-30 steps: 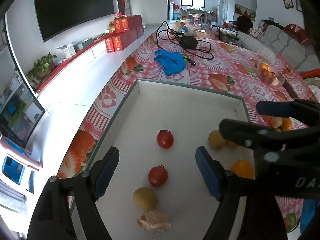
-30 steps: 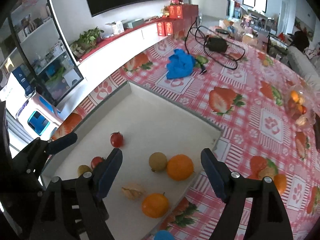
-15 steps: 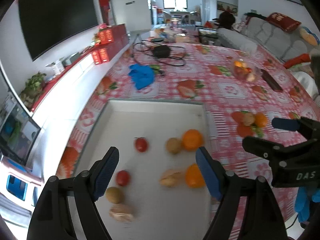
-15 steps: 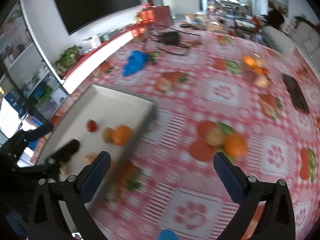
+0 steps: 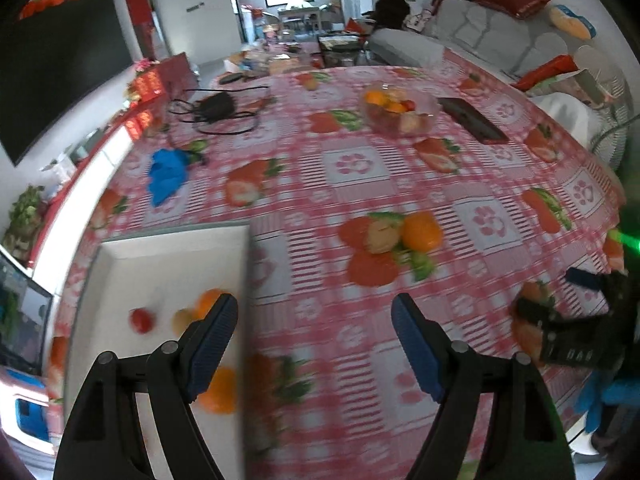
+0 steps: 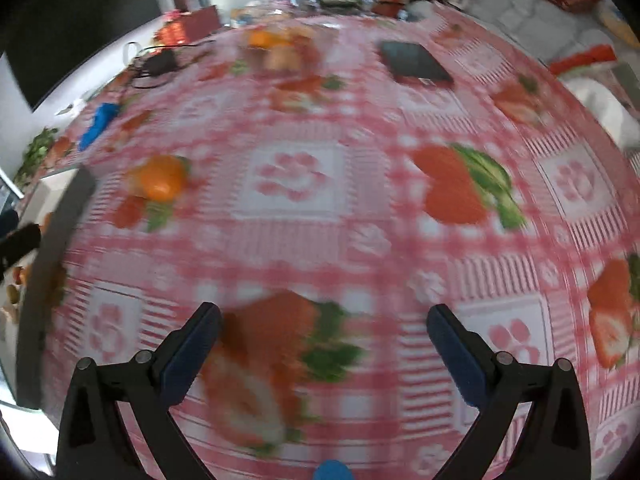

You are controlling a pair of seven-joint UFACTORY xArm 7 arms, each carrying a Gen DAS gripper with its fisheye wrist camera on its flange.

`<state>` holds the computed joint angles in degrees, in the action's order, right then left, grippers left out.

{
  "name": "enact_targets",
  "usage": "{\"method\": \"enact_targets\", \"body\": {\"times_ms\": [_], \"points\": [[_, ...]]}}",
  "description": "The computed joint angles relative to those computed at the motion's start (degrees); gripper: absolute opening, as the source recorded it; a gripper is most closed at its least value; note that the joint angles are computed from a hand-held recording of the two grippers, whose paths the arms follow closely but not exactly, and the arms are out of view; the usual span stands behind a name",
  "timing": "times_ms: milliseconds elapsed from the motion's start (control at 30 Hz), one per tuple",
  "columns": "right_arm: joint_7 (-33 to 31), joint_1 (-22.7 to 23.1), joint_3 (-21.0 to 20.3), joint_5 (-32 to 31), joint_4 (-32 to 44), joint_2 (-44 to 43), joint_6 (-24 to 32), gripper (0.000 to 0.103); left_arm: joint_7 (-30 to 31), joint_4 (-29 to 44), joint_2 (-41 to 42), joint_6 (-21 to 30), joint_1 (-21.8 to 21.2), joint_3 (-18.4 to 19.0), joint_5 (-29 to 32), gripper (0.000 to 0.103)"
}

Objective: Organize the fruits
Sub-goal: 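Move both open tools back to the fruit pile, then reach the left tool to a beige dried fruit while the right tool approaches an orange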

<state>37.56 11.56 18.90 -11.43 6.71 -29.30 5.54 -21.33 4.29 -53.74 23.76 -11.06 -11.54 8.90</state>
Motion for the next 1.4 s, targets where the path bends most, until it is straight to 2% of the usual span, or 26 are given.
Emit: {"method": "enact_targets", "body": {"times_ms": [100, 200, 467, 567, 700, 767, 800, 900, 967, 1133, 1233, 1300, 1333, 1400], "points": [[0.7, -2.5, 2.67, -1.62, -2.27, -1.95, -2.57, 0.103, -2.05, 3.12, 8.58, -4.64, 0.2, -1.57, -0.48, 0.082], [4.05, -8.24, 10.53, -3.41, -4.38, -3.87, -7.13, 0.103, -4.13, 6.07, 16.03, -8.62, 1.2, -3.04, -0.14, 0.082], [3.06, -9.42, 11.55, -2.46, -4.16, -2.84, -8.52, 0.103, -10.13, 12.6, 29.97, -15.3, 6.61, -5.35, 2.75, 0.082], [2.86, -9.29, 11.63, -2.07, -4.2, -2.92, -8.47, 0.103, -9.12, 14.9, 35.21, -18.38, 3.15, -0.39, -0.5, 0.082], [2.61, -8.98, 11.39, -1.74, -4.36, -3.11, -8.44, 0.103, -7.71, 17.25, 39.0, -18.47, 0.78, 1.48, -2.76, 0.082], [2.51, -8.87, 11.31, -1.65, -4.46, -3.23, -8.38, 0.103, -3.4, 17.54, 40.58, -18.23, -4.08, 5.25, -7.46, 0.082], [2.45, -8.82, 11.22, -1.61, -4.49, -3.23, -8.43, 0.103, -2.84, 16.66, 40.78, -19.64, -4.59, 5.05, -8.34, 0.081], [2.35, -8.76, 11.09, -1.39, -4.53, -3.1, -8.8, 0.103, -4.11, 14.49, 39.5, -21.94, -1.33, 0.68, -4.46, 0.081], [2.33, -8.27, 10.86, -1.16, -4.68, -3.45, -8.55, 0.103, -3.19, 13.11, 38.32, -22.51, -2.29, 0.37, -3.9, 0.081], [2.18, -8.11, 10.59, -1.03, -4.83, -3.42, -8.94, 0.103, -0.27, 7.79, 33.7, -24.93, -7.65, 2.92, -5.5, 0.08], [1.89, -8.27, 10.49, -0.73, -4.98, -3.08, -9.8, 0.103, 1.26, 4.53, 29.82, -24.62, -10.51, 4.45, -6.31, 0.08], [1.77, -8.37, 10.8, -0.5, -4.86, -3.11, -9.54, 0.103, 2.07, 2.71, 26.92, -23.58, -13.06, 6.74, -7.55, 0.08], [1.68, -8.32, 10.72, -0.43, -4.94, -3.15, -9.58, 0.103, 2.21, 2.01, 25.55, -22.96, -13.74, 7.51, -8.24, 0.08], [1.62, -8.21, 10.64, -0.28, -4.93, -3.13, -9.65, 0.103, 1.36, 1.13, 23.46, -22.3, -12.28, 5.93, -8.77, 0.08]]}}
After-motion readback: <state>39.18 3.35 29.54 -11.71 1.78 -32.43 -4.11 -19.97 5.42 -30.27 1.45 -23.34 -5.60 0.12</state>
